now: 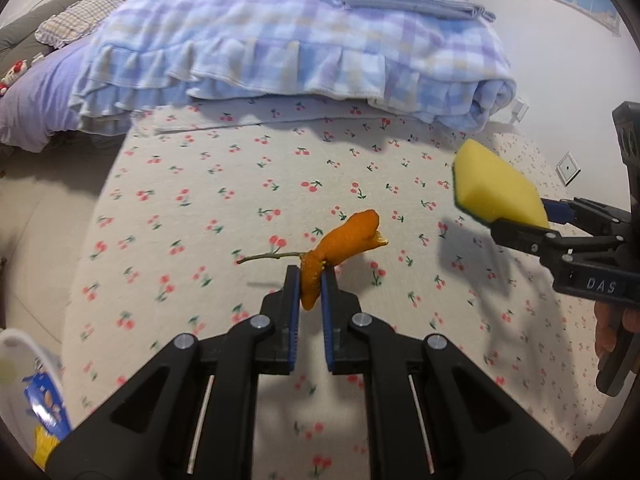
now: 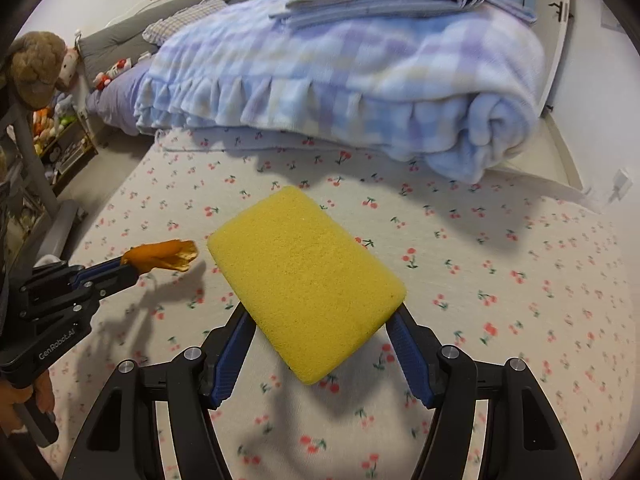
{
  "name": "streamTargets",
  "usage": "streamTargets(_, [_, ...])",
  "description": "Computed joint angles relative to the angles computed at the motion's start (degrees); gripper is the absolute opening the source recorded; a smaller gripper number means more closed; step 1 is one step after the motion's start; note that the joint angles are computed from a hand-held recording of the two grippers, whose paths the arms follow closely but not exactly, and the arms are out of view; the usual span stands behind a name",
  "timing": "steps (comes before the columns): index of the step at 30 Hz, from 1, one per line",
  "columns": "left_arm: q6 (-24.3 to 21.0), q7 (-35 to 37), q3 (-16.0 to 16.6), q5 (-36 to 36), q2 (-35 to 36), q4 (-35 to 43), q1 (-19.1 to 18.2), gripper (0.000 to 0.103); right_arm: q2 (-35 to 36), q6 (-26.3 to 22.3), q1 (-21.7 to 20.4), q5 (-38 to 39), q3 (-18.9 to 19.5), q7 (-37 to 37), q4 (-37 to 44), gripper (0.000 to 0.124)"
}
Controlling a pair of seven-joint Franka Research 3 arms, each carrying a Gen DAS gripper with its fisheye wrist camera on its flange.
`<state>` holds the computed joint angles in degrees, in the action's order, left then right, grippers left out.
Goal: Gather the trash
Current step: 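Carry the orange toy and yellow sponge over to the wastebasket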
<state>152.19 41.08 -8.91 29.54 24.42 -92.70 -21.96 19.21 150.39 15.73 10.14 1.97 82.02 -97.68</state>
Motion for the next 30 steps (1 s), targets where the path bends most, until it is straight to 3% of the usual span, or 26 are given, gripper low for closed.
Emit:
streamTargets(14, [1.3,-11.2,-1.5,5.6,-16.9,-18.0,2.2,0.011,-12.0,2.6,2.0,0.6,2.1,2.0,-12.3,0.068])
streamTargets(30, [4.1,-17.8,-4.8,7.8,-32.4,-34.5,9.2,0.011,-15.3,4.5,6.1,4.5,5.3,0.3,-16.0,0.068])
